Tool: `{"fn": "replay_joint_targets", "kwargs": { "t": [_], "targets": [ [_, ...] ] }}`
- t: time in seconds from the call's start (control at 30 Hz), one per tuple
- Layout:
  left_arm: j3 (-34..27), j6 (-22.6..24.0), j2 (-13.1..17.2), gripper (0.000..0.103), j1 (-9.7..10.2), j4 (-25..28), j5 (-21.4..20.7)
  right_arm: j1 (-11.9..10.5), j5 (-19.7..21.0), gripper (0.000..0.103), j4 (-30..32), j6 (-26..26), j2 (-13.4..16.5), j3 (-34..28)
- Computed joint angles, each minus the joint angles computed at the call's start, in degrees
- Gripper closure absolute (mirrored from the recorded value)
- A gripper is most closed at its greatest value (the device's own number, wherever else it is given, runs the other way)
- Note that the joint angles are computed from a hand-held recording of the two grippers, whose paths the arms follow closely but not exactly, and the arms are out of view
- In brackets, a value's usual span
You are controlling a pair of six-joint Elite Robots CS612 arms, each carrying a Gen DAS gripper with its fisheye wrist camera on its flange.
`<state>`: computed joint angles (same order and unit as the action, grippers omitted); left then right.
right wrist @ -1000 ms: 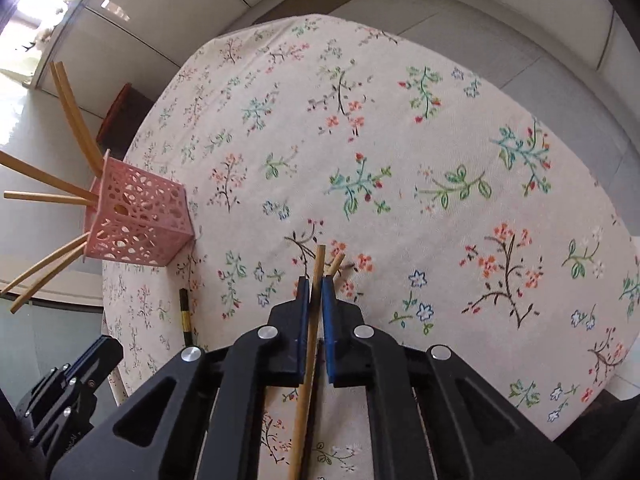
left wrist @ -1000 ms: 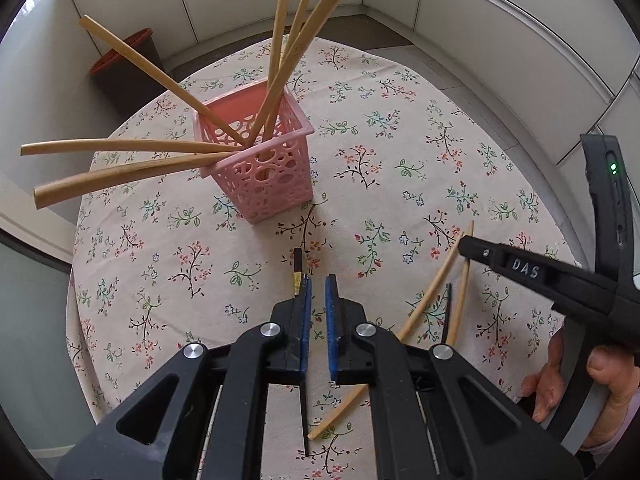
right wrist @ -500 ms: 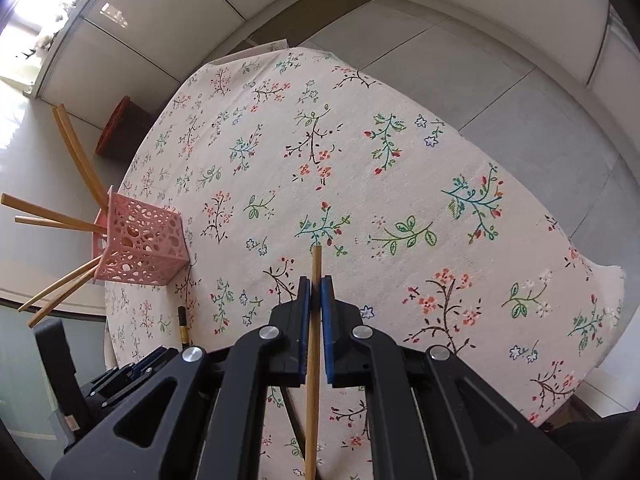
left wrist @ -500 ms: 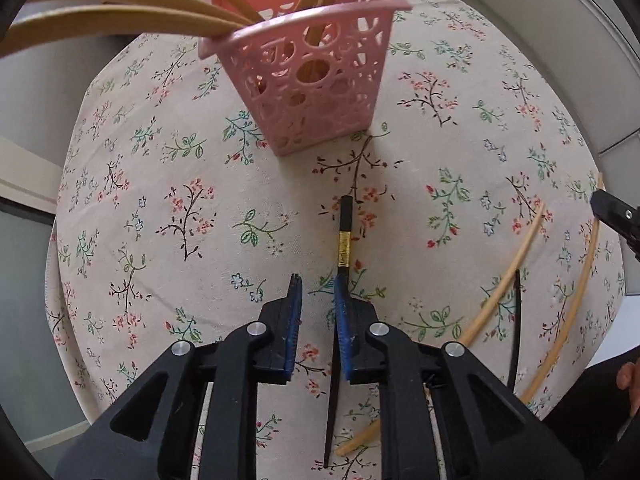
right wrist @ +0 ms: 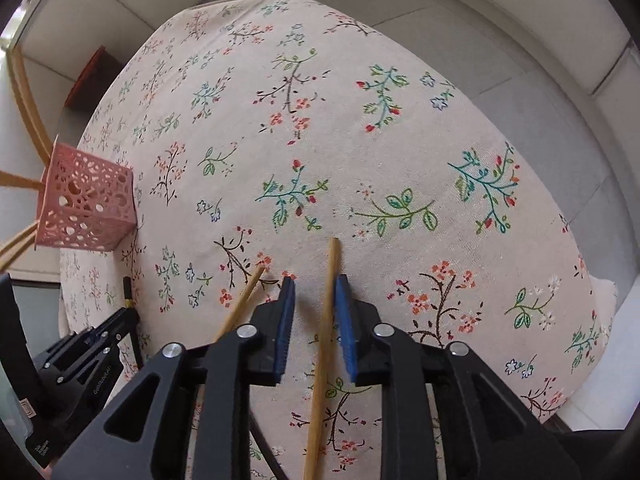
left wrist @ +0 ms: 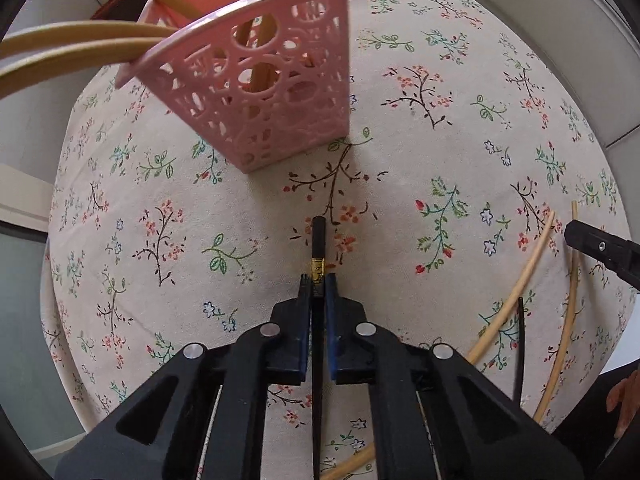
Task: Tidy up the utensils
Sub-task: 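Carry both chopsticks above the pink holder and open the left tool to drop the black one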
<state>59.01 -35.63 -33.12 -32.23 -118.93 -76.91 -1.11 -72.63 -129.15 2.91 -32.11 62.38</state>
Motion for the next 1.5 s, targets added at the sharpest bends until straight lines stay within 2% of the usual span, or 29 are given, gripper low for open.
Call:
{"fn": "replay_joint_targets", "kwargs": {
  "t": [0.07,0.13,0.17,0.2,0.27,0.33,0.5,0.6,0.67,0.87,1.1,1.27,1.5],
  "targets": [
    [-0.1,-0.3,0.1,0.097,-0.20,-0.5,0.2,1.0,-3.5,0.069,-1.8,-1.9,-0.3,0.6],
    [1.7,-0.6,-0.6,0.097,0.11,-5.0,-1.8,1.4,-5.6,0.089,-4.0,-2.6,-0.5,1.6],
    [2.6,-0.8,-1.0,0.097,0.09,-6.9,-1.8,1.0,-3.9,0.097,-5.0,-2.8,-0.5,1.9],
    [3.5,-1.0,-1.5,0.097,0.03,-8.2,-1.5,0.3,-0.1,0.097,-4.8,-2.3,-0.4,2.0],
    [5.5,-0.9,-2.9,0.097,-0.29,-11.6,-0.7,-0.8,3.6,0.097,-6.8,-1.0,-1.0,3.2],
    [7.8,-1.0,-4.7,0.097,-0.88,-15.0,1.1,-1.8,9.0,0.097,-10.0,-0.8,-2.3,5.1],
    [13.1,-1.3,-9.1,0.097,-2.21,-24.6,4.4,-3.4,15.1,0.097,-19.2,-4.9,-7.5,11.6],
    [15.5,-2.4,-10.9,0.097,-3.26,-28.6,6.8,-4.1,17.3,0.097,-22.9,-7.2,-9.8,14.4],
    [17.3,-2.3,-11.9,0.097,-3.26,-31.1,7.9,-4.4,18.3,0.097,-25.1,-8.9,-11.2,15.9],
    [19.5,-2.1,-14.0,0.097,-5.34,-34.9,13.8,-5.1,20.2,0.097,-28.3,-11.5,-14.3,18.8],
    [19.4,-1.2,-15.3,0.097,-6.57,-36.4,17.3,-5.8,22.2,0.097,-28.9,-11.5,-16.6,18.7],
    [19.5,-1.1,-16.3,0.097,-7.20,-36.8,20.2,-6.1,23.1,0.097,-30.1,-10.8,-17.2,17.9],
    [18.8,0.1,-16.8,0.097,-7.31,-38.4,22.1,-6.2,24.9,0.097,-30.4,-10.5,-17.6,16.7]
  ]
}}
